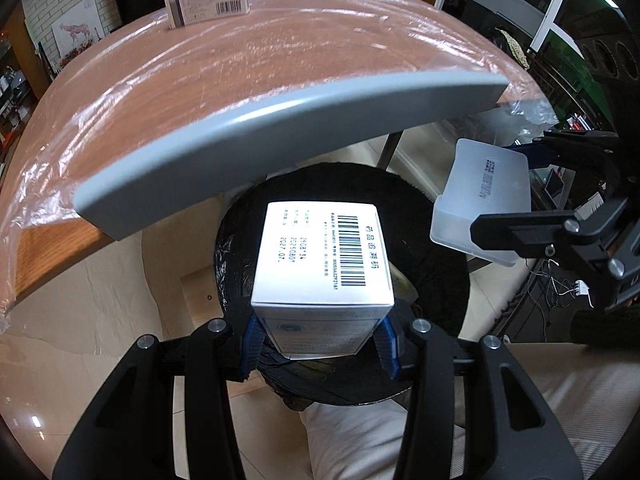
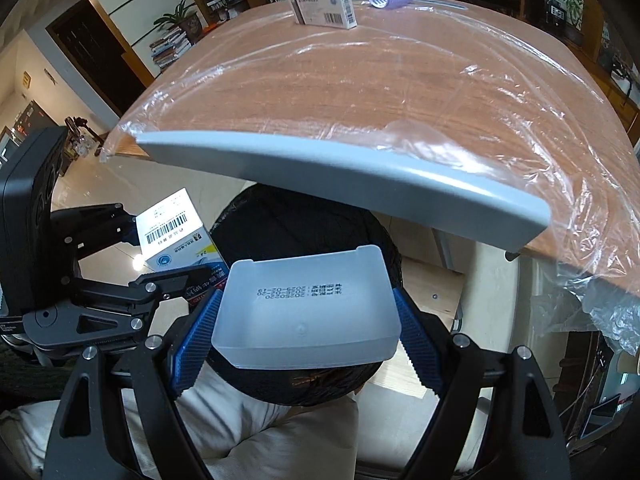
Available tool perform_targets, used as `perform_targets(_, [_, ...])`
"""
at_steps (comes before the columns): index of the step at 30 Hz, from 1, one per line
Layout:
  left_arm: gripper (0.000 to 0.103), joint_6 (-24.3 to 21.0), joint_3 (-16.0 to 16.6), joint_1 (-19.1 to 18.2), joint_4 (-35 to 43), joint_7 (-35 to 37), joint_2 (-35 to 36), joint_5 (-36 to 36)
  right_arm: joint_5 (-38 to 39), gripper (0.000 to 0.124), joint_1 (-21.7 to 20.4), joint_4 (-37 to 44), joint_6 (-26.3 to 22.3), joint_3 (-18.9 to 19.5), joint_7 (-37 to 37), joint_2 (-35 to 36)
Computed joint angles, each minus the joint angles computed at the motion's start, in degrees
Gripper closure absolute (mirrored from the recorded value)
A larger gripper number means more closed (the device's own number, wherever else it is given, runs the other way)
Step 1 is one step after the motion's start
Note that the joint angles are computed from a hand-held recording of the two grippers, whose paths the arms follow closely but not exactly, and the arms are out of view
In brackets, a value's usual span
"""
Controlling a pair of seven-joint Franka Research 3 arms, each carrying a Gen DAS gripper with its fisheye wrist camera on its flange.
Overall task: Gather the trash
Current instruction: 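Carry the white container and white box with both tools over the bin, then open both tools to drop the container and box into the bin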
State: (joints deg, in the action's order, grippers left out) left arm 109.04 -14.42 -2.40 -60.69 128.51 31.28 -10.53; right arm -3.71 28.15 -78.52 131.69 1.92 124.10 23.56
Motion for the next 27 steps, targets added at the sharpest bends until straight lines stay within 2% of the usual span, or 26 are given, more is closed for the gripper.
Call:
perform_targets(21, [0.055,4.5,0.4,-1.4,-3.8,-1.2,1.0,3.8,-0.5,0.042,0.6,2.2,-0.6,-0.7,-0.1,4.2])
perform_targets(23, [0.044,4.0,0.4,-1.9,-2.4,-2.4,1.9,3.9,-0.8,0.042,0.7,2.0,0.2,-1.1,0.5,4.4])
perform_targets(24, [0.028,3.7,0.3,-1.7,-2.0,-2.9,2.3,3.5,-1.2,0.041,0.9,1.6,0.9,-1.3,1.0,4.4])
perform_targets(25, [0.023,3.9,0.1,-1.1,-2.9,-3.0,1.7,2.6,-1.5,0.038,1.0,1.5,1.3,-1.6,1.5,4.5])
perform_targets(27, [0.023,3.3,0.1,-1.3,-1.4,-3.7,2.6,2.6,-1.5,0.034,1.0,1.2,1.4,-1.6,1.8,4.7])
